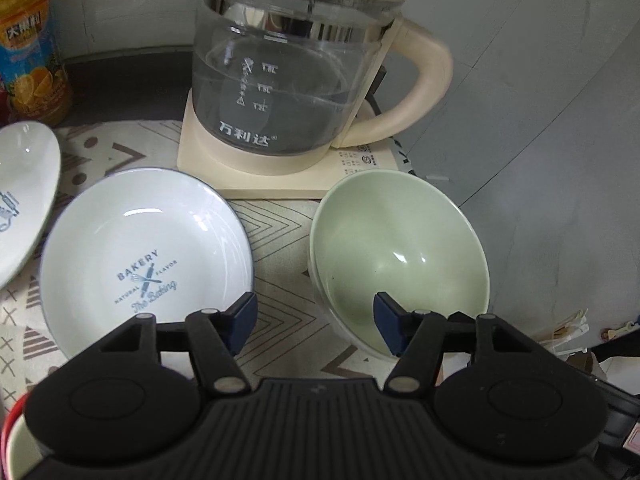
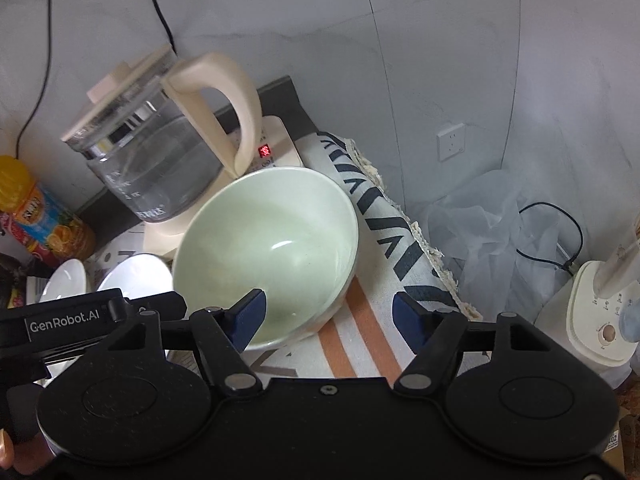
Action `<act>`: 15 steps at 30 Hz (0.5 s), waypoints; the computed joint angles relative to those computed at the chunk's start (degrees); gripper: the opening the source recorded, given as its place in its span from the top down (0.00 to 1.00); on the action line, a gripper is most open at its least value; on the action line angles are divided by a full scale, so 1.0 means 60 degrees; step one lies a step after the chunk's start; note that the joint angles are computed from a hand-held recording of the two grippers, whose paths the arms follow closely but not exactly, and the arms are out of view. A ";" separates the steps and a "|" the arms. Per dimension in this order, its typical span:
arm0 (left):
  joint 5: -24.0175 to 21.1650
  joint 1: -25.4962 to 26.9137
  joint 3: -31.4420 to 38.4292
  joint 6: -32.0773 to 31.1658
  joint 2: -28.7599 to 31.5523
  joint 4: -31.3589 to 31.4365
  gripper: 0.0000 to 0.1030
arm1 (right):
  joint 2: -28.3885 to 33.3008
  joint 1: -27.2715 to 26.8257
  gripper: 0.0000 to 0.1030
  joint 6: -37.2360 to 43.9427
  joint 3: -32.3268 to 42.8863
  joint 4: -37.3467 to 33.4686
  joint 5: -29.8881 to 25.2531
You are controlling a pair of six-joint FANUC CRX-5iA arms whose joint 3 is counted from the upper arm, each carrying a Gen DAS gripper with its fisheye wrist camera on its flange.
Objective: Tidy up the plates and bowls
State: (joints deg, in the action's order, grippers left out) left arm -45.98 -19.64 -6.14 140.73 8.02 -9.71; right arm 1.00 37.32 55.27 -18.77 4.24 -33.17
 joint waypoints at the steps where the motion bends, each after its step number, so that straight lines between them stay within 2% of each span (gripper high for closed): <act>1: 0.0038 0.0018 0.0000 -0.0017 0.0051 0.0045 0.44 | 0.0089 -0.0009 0.33 -0.0002 0.0071 -0.0036 -0.0036; 5: -0.0165 0.0009 0.0154 0.0328 0.0322 0.0004 0.48 | 0.0406 -0.0055 0.37 0.0149 0.0326 -0.0258 -0.0143; 7: 0.0213 0.0124 -0.0089 0.0227 0.0332 0.0369 0.57 | 0.0560 -0.0087 0.41 0.0186 0.0457 -0.0359 -0.0243; 11: 0.0264 0.0085 -0.0016 0.0307 0.0551 0.0381 0.71 | 0.0827 -0.0196 0.50 0.0303 0.0691 -0.0766 -0.0425; 15: 0.0258 0.0008 0.0133 0.0119 0.0745 0.0454 0.85 | 0.0991 -0.0220 0.64 0.0468 0.0811 -0.1067 -0.0473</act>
